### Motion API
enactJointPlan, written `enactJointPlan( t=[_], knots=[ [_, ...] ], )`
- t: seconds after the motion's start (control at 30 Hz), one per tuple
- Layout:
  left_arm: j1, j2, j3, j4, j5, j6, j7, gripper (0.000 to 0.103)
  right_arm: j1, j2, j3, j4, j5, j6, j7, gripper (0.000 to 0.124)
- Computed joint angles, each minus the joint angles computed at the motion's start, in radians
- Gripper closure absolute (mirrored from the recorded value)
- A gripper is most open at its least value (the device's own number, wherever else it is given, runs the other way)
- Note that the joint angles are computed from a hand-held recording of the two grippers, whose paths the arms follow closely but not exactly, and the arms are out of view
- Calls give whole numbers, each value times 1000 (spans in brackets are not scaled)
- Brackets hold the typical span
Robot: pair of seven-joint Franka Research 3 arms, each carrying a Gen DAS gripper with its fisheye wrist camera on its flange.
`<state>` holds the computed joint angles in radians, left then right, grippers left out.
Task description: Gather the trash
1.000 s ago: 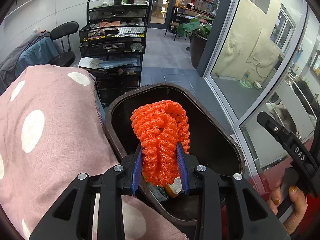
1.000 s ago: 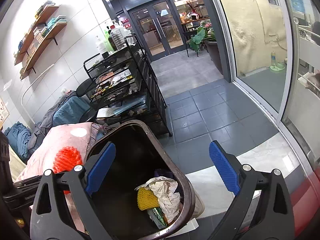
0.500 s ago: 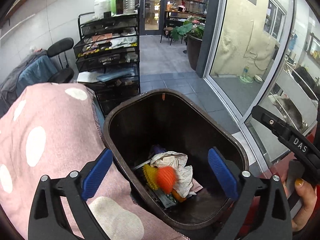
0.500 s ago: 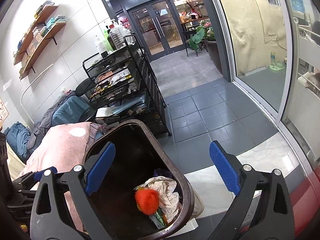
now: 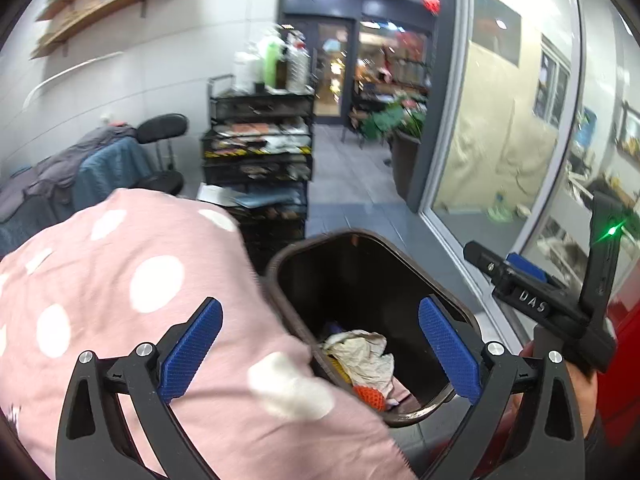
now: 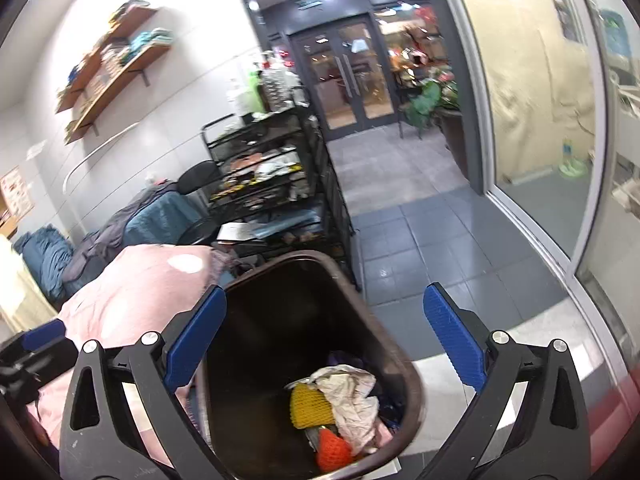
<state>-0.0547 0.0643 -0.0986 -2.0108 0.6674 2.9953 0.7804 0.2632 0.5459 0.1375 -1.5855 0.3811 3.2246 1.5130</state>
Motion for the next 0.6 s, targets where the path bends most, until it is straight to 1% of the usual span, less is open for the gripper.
enactJointPlan(
  t=[0.03,0.07,0.1,0.13,0.17,0.2,0.3,0.33,0.43,0.47,0.53,0.6],
  knots=[
    [-5,-25,21,-22,89,7,-100,5,-4,-3,13,-4,-3,8,-7,26],
    [1,-49,32,-40,187,9,-207,5,-23,-7,49,-13,-7,22,-24,26],
    [14,-71,33,-54,282,2,-309,5,-33,-12,68,-20,-9,27,-33,26],
    [29,-90,25,-64,346,-9,-378,5,-48,-16,99,-27,-14,33,-47,26],
    [46,-112,16,-80,413,-20,-452,5,-49,-21,109,-32,-15,35,-52,26],
    [63,-134,6,-97,461,-30,-504,5,-43,-24,112,-32,-18,33,-56,26],
    [111,-195,-24,-143,588,-62,-642,5,-77,-28,189,-43,-36,49,-99,26],
    [126,-218,-37,-160,641,-84,-699,5,-77,-33,202,-51,-43,61,-110,26],
    [145,-281,-61,-211,711,-155,-780,5,-76,-44,235,-77,-69,98,-132,26],
    [149,-302,-66,-229,726,-174,-802,5,-55,-51,222,-84,-73,105,-129,26],
    [160,-336,-69,-259,758,-190,-852,5,7,-72,173,-104,-73,112,-120,26],
    [173,-380,-72,-295,801,-198,-919,5,47,-87,149,-126,-80,136,-116,26]
  ],
)
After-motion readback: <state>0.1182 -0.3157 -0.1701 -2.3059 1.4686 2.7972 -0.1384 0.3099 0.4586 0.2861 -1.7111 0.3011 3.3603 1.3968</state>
